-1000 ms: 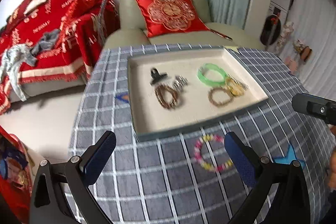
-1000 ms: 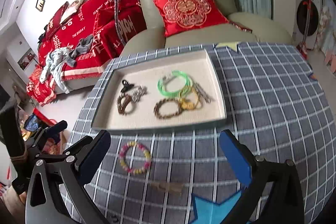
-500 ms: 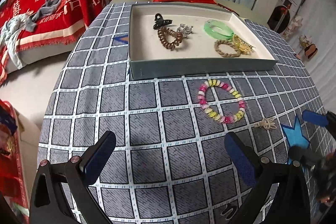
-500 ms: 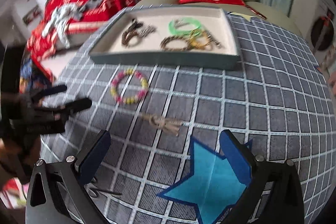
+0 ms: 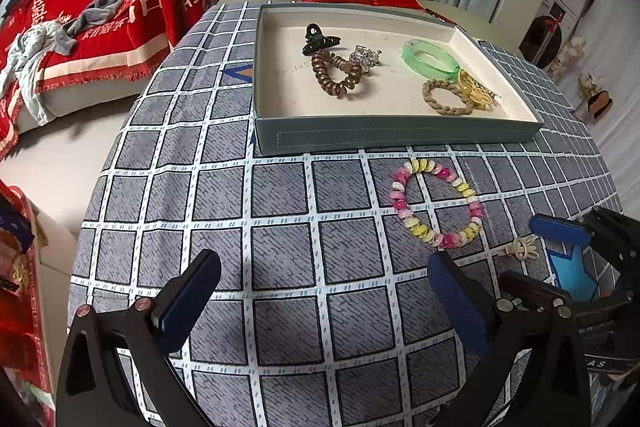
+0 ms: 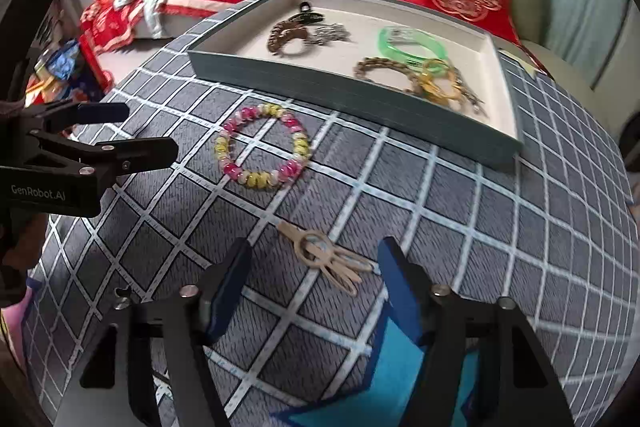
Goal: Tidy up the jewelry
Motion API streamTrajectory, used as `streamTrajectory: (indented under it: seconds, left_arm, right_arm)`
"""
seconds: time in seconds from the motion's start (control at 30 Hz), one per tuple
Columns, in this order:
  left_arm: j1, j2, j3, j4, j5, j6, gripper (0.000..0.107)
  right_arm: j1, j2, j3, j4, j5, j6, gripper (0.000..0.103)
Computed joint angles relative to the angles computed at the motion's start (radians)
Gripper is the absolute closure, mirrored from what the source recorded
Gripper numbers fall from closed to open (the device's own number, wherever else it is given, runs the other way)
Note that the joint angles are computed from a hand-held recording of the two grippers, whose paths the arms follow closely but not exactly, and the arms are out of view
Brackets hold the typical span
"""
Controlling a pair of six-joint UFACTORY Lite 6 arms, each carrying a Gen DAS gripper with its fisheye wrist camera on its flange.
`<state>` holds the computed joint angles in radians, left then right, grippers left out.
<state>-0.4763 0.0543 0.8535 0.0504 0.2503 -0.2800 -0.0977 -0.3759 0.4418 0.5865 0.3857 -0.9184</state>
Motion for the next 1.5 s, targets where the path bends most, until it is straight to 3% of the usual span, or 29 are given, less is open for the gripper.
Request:
streamTrajectory:
  seconds: [0.07, 0.13, 0.2, 0.33, 0.37, 0.4, 0.47, 0.77, 0.93, 0.97, 1.0, 1.07, 1.33, 1.4, 1.5]
  left_arm:
    - [-0.003, 0.013, 0.011, 0.012, -0.001, -0.009, 0.004]
    - [-0.008, 0.024, 0.022, 0.003, -0.004, -0.001, 0.004]
    - [-0.015, 0.035, 0.036, 0.007, -0.005, -0.005, 0.004]
    - [-0.039, 0.065, 0.068, 0.011, -0.005, -0.016, 0.004]
    - [-0.043, 0.071, 0.074, -0.003, -0.008, -0.003, 0.004]
    - [-0.05, 0.084, 0.086, -0.013, -0.01, 0.005, 0.004]
    - [-0.065, 0.102, 0.103, 0.008, -0.012, -0.021, 0.004]
    - [-0.12, 0.174, 0.178, 0.139, -0.003, -0.152, 0.004]
    - [-0.133, 0.208, 0.209, 0.173, 0.004, -0.192, 0.004]
    - [-0.138, 0.21, 0.209, 0.182, 0.004, -0.2, 0.004]
    - [-0.143, 0.209, 0.206, 0.195, 0.003, -0.211, 0.004]
    - [-0.152, 0.212, 0.206, 0.219, 0.001, -0.234, 0.004]
    - [-0.193, 0.259, 0.245, 0.352, 0.022, -0.359, 0.004]
    - [-0.209, 0.255, 0.239, 0.441, 0.025, -0.439, 0.004]
    - [-0.216, 0.248, 0.238, 0.425, 0.021, -0.415, 0.012]
  right_arm:
    - [0.017, 0.034, 0.014, 0.008, -0.018, -0.027, 0.042]
    - [0.029, 0.048, 0.02, 0.025, -0.033, -0.044, 0.053]
    - [0.031, 0.046, 0.025, 0.013, -0.028, -0.018, 0.072]
    - [0.051, 0.001, -0.005, -0.053, -0.031, 0.054, 0.073]
    - [0.054, -0.016, -0.015, -0.074, -0.03, 0.082, 0.078]
    - [0.058, -0.019, -0.017, -0.078, -0.029, 0.095, 0.091]
    - [0.057, -0.038, -0.025, -0.089, -0.02, 0.127, 0.093]
    - [-0.009, -0.107, -0.064, -0.068, 0.011, 0.102, 0.094]
    - [-0.125, -0.117, -0.056, 0.051, 0.106, -0.045, 0.093]
    - [-0.129, -0.123, -0.06, 0.042, 0.104, -0.039, 0.085]
    - [-0.135, -0.126, -0.061, 0.033, 0.105, -0.035, 0.067]
    - [-0.164, -0.139, -0.07, 0.062, 0.118, -0.083, 0.042]
    - [-0.144, -0.163, -0.109, 0.032, 0.1, -0.082, 0.044]
    - [-0.112, -0.177, -0.117, -0.014, 0.079, -0.025, 0.05]
    - [-0.061, -0.192, -0.121, -0.099, 0.06, 0.089, 0.063]
